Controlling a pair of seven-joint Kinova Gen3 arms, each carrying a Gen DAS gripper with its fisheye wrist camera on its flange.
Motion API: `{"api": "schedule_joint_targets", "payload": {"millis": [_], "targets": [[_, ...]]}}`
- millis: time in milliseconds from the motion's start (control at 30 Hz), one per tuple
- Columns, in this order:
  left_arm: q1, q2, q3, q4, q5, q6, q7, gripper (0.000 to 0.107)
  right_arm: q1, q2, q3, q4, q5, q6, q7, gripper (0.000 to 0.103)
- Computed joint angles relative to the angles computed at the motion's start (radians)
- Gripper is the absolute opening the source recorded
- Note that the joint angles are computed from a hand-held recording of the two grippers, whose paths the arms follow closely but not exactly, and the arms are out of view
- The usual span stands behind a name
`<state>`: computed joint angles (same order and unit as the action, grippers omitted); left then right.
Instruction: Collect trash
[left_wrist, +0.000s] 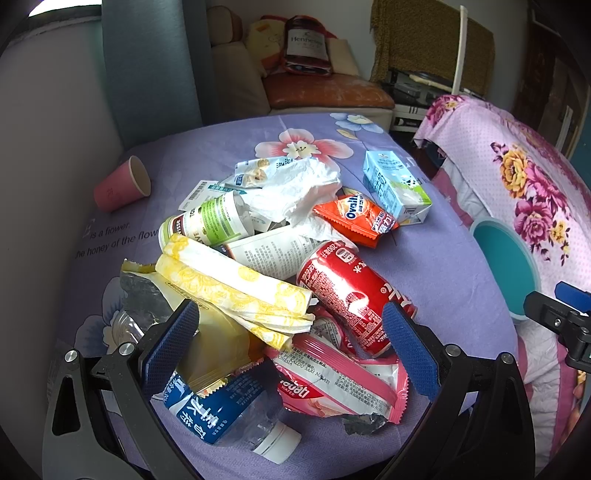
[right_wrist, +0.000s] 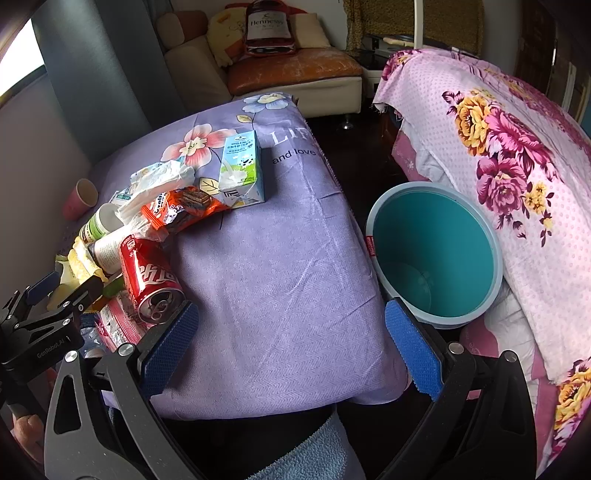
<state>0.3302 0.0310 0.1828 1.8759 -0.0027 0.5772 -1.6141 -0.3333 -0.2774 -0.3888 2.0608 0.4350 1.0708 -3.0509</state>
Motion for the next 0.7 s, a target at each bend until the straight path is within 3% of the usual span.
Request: {"api": "schedule_joint_targets", "payload": {"millis": [700], "targets": [[-0.002, 0.001, -0.002, 0.007, 0.009, -0.009, -0.006, 0.099, -0.003, 0.009, 0.005, -0.004, -0.006, 0.003, 0.005, 0.097]]}}
